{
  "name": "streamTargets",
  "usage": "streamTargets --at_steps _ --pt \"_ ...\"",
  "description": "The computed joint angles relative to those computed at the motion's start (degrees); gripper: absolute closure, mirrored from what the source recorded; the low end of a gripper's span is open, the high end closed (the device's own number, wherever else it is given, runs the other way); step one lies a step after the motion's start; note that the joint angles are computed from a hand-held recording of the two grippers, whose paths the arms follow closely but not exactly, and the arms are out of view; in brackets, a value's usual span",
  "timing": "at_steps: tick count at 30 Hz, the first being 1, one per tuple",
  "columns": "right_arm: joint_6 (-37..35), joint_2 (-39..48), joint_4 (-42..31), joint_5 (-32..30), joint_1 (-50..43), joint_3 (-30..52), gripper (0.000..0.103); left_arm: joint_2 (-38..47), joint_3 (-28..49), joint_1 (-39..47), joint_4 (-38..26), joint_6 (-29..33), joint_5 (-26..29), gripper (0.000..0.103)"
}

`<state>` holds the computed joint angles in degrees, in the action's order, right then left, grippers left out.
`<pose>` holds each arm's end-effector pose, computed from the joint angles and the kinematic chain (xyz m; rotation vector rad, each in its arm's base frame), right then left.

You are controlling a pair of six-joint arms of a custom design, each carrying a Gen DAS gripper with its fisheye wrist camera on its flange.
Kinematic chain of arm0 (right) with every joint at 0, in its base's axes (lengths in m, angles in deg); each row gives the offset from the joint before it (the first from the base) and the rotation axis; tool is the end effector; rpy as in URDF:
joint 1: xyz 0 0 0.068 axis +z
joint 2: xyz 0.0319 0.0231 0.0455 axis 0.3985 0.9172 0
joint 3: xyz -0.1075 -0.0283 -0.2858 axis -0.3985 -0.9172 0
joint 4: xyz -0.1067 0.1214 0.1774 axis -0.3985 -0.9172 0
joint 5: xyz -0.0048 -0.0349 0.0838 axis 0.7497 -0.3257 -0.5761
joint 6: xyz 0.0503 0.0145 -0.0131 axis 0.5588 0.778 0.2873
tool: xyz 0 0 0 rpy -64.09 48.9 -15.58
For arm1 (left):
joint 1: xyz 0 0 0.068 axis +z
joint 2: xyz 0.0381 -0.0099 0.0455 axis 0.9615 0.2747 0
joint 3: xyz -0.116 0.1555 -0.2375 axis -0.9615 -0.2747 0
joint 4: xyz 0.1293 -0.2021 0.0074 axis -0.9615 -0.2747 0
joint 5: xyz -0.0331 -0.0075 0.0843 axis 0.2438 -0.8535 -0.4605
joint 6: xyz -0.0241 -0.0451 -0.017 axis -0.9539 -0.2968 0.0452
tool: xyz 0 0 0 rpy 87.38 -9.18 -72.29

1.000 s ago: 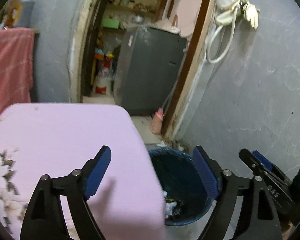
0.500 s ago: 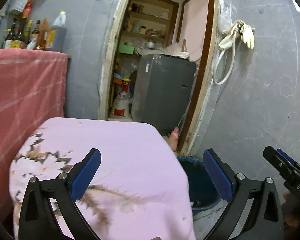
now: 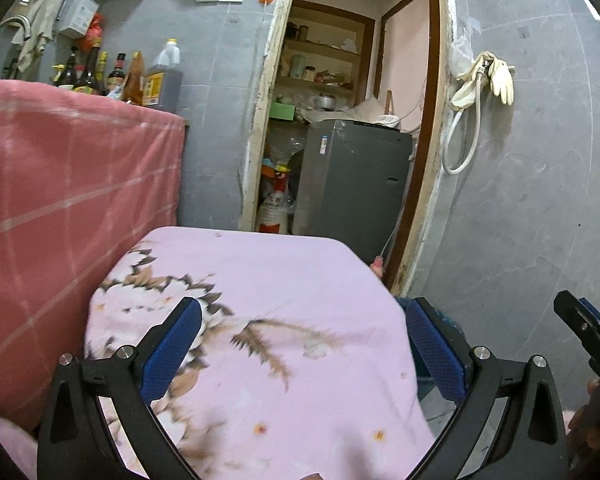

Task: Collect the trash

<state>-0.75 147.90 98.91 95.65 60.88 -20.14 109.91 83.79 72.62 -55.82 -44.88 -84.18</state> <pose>0.1880 0.1239 0.2326 -0.0427 1.7996 0.2269 0.1713 -0.0061 0.2341 -0.0791 1.9100 -0.1626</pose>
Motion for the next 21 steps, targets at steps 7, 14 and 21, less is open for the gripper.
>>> streamTargets --at_steps 7,14,21 --pt "1.05 0.42 6.12 9.74 9.29 -6.81 0.0 -8.4 -5.78 0.67 -2.67 0.23 -1.65 0.003" --pt "-0.91 3.99 13.76 15.24 14.57 -10.18 0.0 -9.83 -10.6 1.99 0.17 -0.01 -1.38 0.003" --pt "-1.62 6.33 17.99 15.46 15.16 -11.44 0.0 -9.04 -12.81 0.96 2.91 0.42 -2.89 0.003"
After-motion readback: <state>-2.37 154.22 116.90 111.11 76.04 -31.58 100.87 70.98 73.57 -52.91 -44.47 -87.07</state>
